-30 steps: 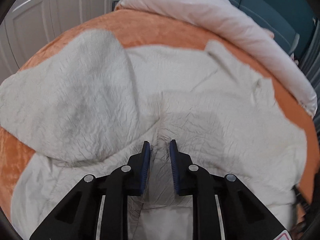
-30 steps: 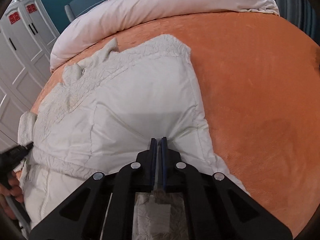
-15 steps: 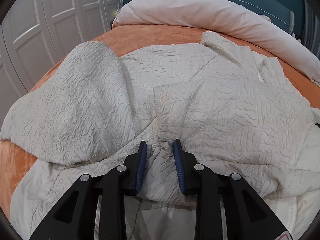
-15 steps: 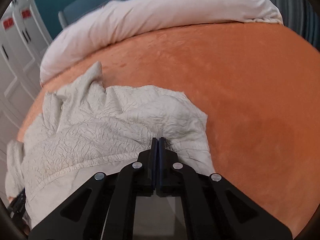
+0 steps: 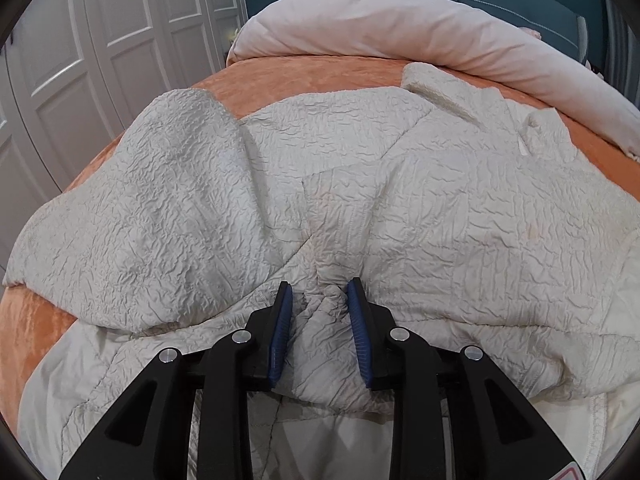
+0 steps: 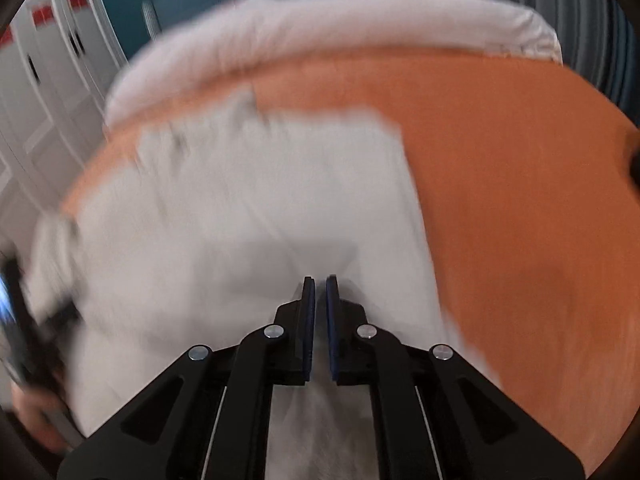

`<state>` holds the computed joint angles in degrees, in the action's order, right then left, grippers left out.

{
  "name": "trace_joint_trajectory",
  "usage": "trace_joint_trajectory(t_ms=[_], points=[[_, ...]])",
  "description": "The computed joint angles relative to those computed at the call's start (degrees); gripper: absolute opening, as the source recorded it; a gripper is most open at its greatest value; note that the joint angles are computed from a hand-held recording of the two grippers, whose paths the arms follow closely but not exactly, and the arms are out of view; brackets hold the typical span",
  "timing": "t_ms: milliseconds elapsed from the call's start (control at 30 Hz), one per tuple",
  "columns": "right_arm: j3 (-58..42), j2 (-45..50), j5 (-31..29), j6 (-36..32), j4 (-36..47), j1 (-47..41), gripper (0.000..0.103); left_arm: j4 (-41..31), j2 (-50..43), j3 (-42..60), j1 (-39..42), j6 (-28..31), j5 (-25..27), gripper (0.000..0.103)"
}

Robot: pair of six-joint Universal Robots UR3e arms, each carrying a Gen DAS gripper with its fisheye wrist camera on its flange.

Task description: Fold large clothes

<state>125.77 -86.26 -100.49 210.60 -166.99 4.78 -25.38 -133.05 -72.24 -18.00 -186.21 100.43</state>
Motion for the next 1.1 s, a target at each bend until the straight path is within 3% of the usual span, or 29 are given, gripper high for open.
trace_joint_trajectory(t_ms=[33, 167, 267, 400, 600, 700, 733, 767, 800, 867, 1100], points=[[2.55, 0.75, -0.77, 0.21, -4.66, 0.67, 0.002, 0.04, 1.11, -1.21, 0.88, -0.31, -1.64, 0.03], [0.4, 1.8, -5.1, 1.09, -2.47, 3.46, 0.002, -1.85, 13.36, -12.25, 10.67, -3.71, -15.46, 0.053], [0.9, 2.9, -6.27, 0.94, -4.45, 4.1, 0.002, 0.28, 23.75, -22.37, 21.89, -5.03, -21.75, 0.074], [0.88, 3.97, -7.37, 1.09, -6.09, 4.49, 0.002, -1.81, 26.16, -23.0, 37.08, -3.9, -22.8, 0.076], [0.91, 4.42, -9.46, 1.89, -6.39, 6.06, 0.002, -10.48, 13.78, -8.64, 50.74, -8.37, -20.92, 0.075], [1.19, 4.41, -9.33, 1.87, -6.69, 5.97, 0.002, -13.86, 8.22, -2.04, 51.94, -9.18, -21.2, 0.072], [1.12, 4.46, -9.49, 1.9, -6.55, 6.05, 0.002, -13.17, 7.23, -0.74, 51.42, -8.74, -19.86, 0.066], [0.92, 4.55, -9.72, 1.9, -6.34, 6.19, 0.002, -12.95, 6.61, 0.73, 50.51, -7.0, -18.57, 0.048], [0.76, 4.66, -10.04, 1.93, -6.15, 6.37, 0.002, -14.84, 5.77, 3.27, 50.4, -5.5, -19.34, 0.04], [0.34, 5.02, -10.44, 1.79, -5.78, 6.48, 0.002, -16.87, 5.55, 6.9, 49.94, -4.67, -21.17, 0.006], [1.64, 4.8, -9.52, 1.78, -7.8, 5.87, 0.002, -13.57, 16.34, 8.83, 40.61, 1.54, -29.81, 0.003]])
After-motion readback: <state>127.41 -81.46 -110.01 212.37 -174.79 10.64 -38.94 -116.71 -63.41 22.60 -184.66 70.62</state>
